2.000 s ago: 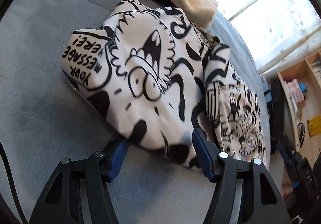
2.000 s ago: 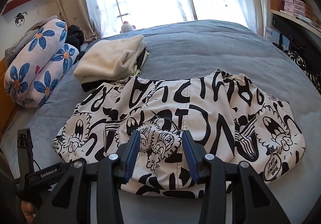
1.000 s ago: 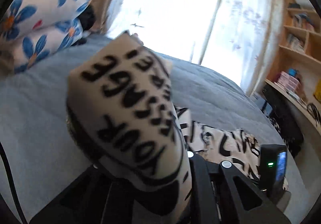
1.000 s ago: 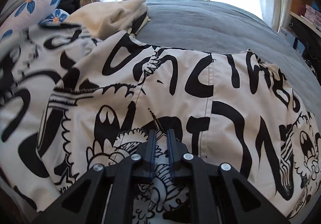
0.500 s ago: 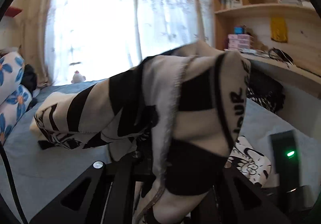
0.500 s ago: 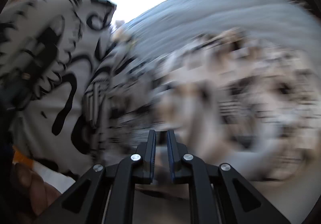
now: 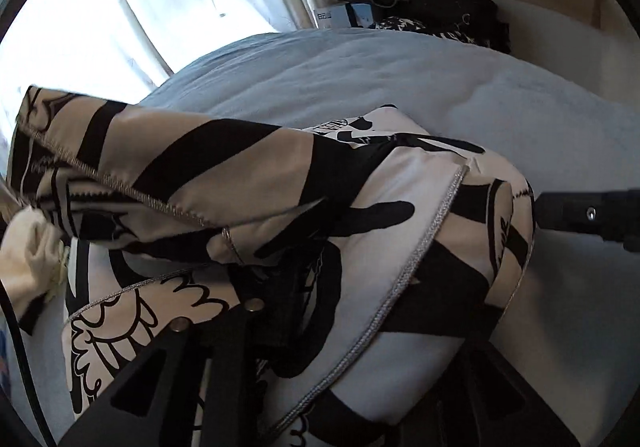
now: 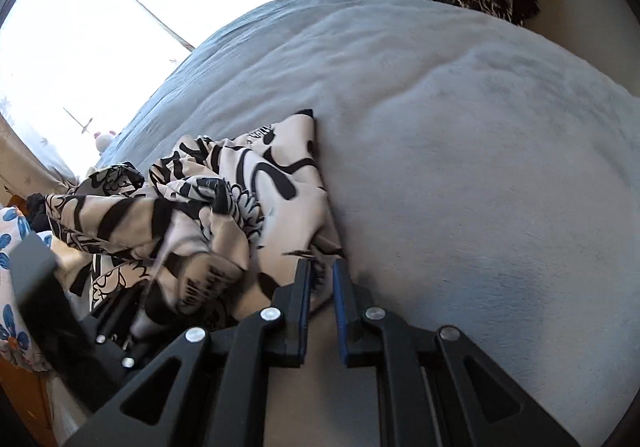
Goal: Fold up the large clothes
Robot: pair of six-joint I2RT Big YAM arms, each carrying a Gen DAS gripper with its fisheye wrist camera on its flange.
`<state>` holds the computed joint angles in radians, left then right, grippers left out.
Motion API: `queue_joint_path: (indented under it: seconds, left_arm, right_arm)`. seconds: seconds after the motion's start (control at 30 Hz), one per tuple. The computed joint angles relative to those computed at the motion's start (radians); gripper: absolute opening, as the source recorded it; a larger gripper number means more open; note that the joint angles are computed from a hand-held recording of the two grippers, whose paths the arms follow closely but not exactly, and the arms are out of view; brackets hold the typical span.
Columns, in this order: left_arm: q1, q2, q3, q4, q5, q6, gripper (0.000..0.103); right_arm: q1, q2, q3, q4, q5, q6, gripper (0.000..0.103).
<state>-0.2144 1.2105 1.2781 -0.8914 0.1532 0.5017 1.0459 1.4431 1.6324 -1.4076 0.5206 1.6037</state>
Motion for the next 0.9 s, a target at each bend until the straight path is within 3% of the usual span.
queue_joint_path:
  seconds: [0.07,0.13,0.2,0.33,0.43,0.53,0.63,0.8,0.9]
  left_arm:
    - [0.006,0.009,0.029,-0.049,0.017,0.029,0.034]
    - [0.007,0.022,0.071,-0.131,0.052,0.042,0.052]
    - [0.034,0.038,0.121,-0.226,0.128,0.048,0.081]
    - [0.127,0.052,0.199,-0.377,0.284,0.105,0.082]
    - [0.2,0.032,0.232,-0.424,0.359,0.122,0.082]
    - [0.287,0.046,0.29,-0.434,0.403,0.108,0.082]
    - [0.324,0.096,0.361,-0.409,0.404,0.032,0.082]
    - [0.362,0.263,0.517,-0.443,0.349,-0.069,0.081]
    - [0.352,0.348,0.603,-0.436,0.328,-0.103,0.081]
  right_arm:
    - [0.001,-0.01,-0.015,0.015,-0.004,-0.009,0.011]
    - [0.0,-0.021,-0.023,0.03,-0.007,-0.024,0.011]
    - [-0.01,-0.028,-0.026,0.048,-0.01,-0.051,0.011]
    - [-0.013,-0.036,-0.006,0.078,0.025,-0.123,0.034]
    - [-0.017,-0.03,0.036,0.1,0.037,-0.24,0.035]
    - [-0.035,0.0,0.093,0.113,-0.012,-0.395,0.035]
    - [-0.062,0.03,0.116,0.16,-0.101,-0.546,0.043]
    - [-0.122,0.048,0.085,0.193,-0.221,-0.596,0.045]
    - [-0.163,0.041,0.049,0.257,-0.311,-0.62,0.045]
